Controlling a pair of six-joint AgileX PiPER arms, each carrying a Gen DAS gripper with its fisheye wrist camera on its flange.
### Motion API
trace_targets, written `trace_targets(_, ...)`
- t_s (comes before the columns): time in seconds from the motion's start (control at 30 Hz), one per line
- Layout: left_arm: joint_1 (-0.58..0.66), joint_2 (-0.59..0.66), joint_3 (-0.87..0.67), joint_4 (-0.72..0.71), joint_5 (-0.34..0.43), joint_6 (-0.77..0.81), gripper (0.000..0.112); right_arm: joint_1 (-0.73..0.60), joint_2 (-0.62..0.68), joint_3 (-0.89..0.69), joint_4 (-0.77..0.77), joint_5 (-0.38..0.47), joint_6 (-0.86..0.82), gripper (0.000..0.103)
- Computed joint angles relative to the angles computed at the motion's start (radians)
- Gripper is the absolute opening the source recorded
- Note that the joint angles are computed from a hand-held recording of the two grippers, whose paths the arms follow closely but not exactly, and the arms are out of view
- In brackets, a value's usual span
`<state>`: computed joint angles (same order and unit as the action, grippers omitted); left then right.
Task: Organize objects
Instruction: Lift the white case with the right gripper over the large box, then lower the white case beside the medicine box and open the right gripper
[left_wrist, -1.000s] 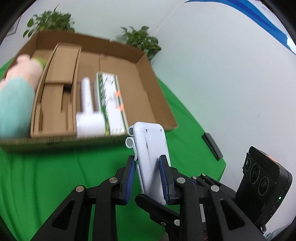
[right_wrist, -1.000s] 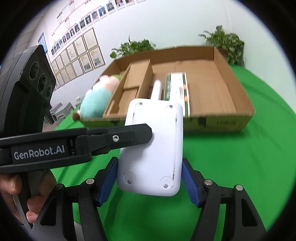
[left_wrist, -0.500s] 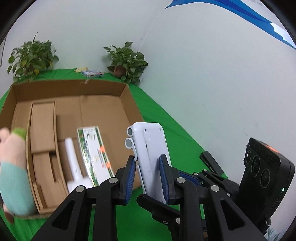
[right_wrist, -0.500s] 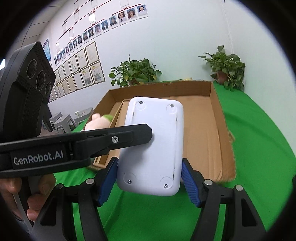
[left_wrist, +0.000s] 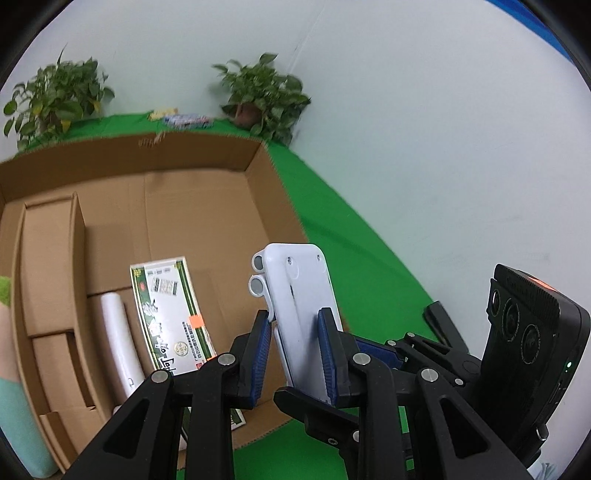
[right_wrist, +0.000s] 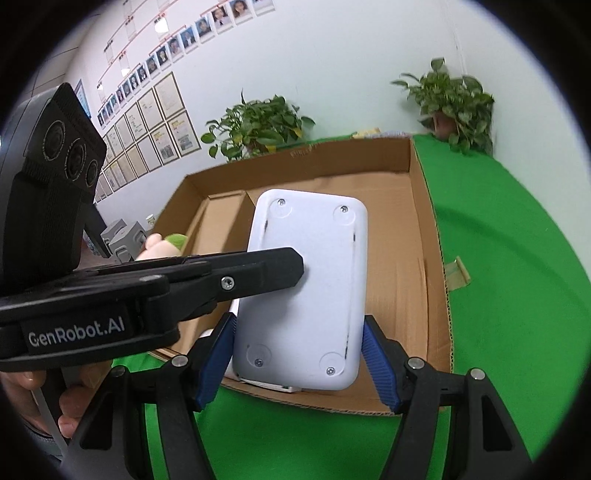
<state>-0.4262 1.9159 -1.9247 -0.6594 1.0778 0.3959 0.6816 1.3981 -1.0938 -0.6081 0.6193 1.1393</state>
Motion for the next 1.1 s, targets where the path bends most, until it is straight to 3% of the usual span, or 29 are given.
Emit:
trace_targets(0.23,-0.016,0.131,-0.067,0.044,-0.007,-0.048,0.023,-0.125,0.066,0.033,0.251,-0.125,-0.248,0.066)
trace_targets(0.57,-0.051,0.265,-0.161,0.113,0.011,-0.114,0.023,-0.243,0.128,0.052,0.604,-0.157,-0.577,0.066)
trace_targets(0.87,-0.051,0.323,-0.199,0.138,0.027,-0.159,0.018,-0.247,0.205,-0.021,0.643,-0.065,-0.636,0.066)
trace_targets(1.1,-0.051,0.353,-0.248,0.143,0.044,-0.167,0.019,-0.264,0.167,0.018,0.711,-0.101,-0.692,0.066)
